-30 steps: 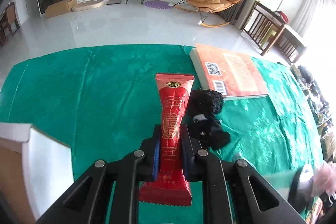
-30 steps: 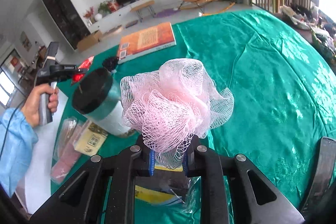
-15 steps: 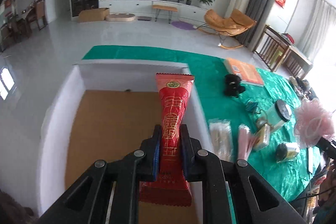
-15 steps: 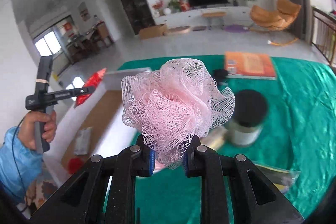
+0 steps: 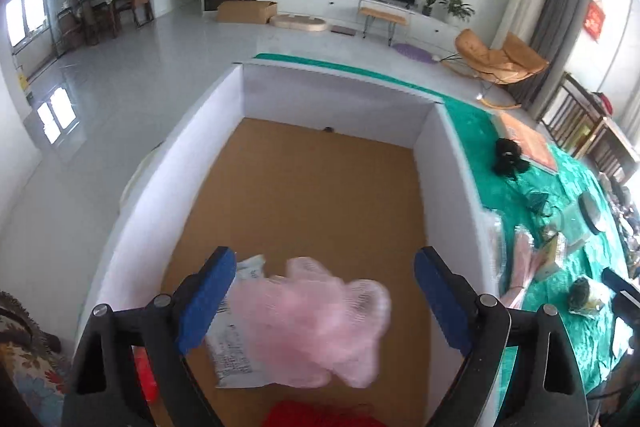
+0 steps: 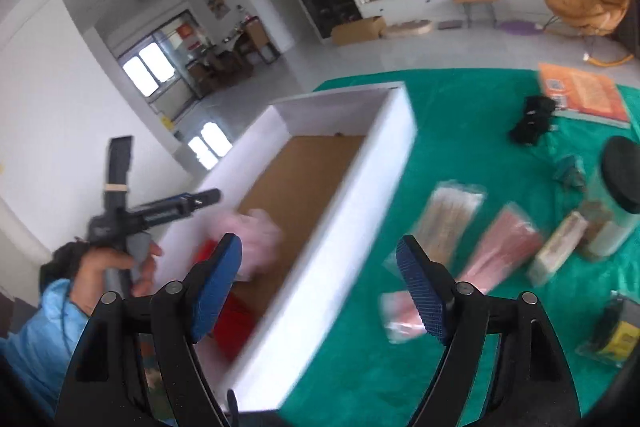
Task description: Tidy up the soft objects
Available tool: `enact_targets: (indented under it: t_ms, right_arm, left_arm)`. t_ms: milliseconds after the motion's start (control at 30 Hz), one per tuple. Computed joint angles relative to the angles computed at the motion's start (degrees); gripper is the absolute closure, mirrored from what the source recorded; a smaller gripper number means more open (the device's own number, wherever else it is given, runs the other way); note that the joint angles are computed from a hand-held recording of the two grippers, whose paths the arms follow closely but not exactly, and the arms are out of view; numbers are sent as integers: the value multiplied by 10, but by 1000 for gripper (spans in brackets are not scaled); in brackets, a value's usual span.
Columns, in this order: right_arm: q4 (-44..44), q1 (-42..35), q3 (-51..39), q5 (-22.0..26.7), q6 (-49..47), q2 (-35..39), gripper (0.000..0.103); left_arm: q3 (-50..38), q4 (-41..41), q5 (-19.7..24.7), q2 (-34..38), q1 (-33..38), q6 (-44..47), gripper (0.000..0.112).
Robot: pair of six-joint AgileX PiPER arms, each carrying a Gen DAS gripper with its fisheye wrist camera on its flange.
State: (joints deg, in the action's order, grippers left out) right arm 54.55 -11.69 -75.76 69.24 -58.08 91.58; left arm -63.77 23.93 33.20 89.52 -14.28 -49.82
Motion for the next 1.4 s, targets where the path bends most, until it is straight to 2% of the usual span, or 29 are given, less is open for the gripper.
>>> enact_targets:
  t_ms: [67, 133, 233, 300, 333, 433, 467, 533, 567, 667, 733, 800, 933, 967, 1067, 1100, 1200, 1267, 1400]
  right_arm:
    - [-17, -47, 36, -38, -36, -3, 21]
    - [-42, -100, 61, -56, -57, 13, 21]
    - [-75, -187, 50, -21, -51, 77, 21]
    - [-107, -225, 39, -26, -35, 109, 21]
    - [-129, -234, 32, -52, -22, 118, 21]
    - [-227, -232, -2, -183, 61, 143, 21]
    - [-267, -222, -35, -206, 98, 168, 21]
    - [-299, -211, -115, -205, 134, 223, 24]
    - [-286, -214, -137, -223, 130, 236, 24]
    - [-189, -210, -140, -318, 59, 236, 22]
    - [-177, -209, -149, -311, 59, 239, 22]
    - [-136, -221, -118, -295, 24, 230, 21]
    - [-112, -227, -12, -344, -27, 211, 21]
    - [-131, -229, -12, -337, -5, 216, 21]
    - [-116, -237, -1, -347, -15, 203, 21]
    - [-138, -233, -6, -349, 8, 210, 20]
    - [-161, -218, 12, -383, 15, 203, 17]
    - [-167, -210, 24, -400, 12, 198, 13]
    - [-154, -214, 25, -396, 2, 199, 11]
  left_arm:
    - [-22, -5, -18, 16, -45, -4, 22]
    - [-51, -18, -32, 42, -90, 8, 22]
    - [-100, -33, -42, 86, -154, 19, 22]
    - [-128, -49, -47, 110, -190, 31, 22]
    - [-140, -49, -52, 123, -207, 29, 22]
    - [-183, -61, -56, 167, -248, 26, 22]
    - [-200, -76, -54, 182, -257, 34, 22]
    - [-222, -90, -62, 207, -269, 40, 22]
    - [-237, -80, -58, 221, -274, 27, 22]
    - [-275, -67, -40, 262, -284, 11, 22]
    - [-300, -57, -26, 290, -290, 2, 22]
    - [-321, -47, -17, 318, -293, -4, 22]
    - [-375, -57, -4, 390, -293, 6, 22]
    - [-393, -59, 2, 409, -294, 9, 22]
    - [-438, -46, 22, 453, -299, 8, 22]
    - [-440, -9, 22, 456, -306, -13, 21]
    - [-456, 23, 38, 470, -316, -9, 18]
    - [-470, 4, 44, 478, -315, 32, 9]
    - [-510, 3, 87, 494, -318, 61, 9]
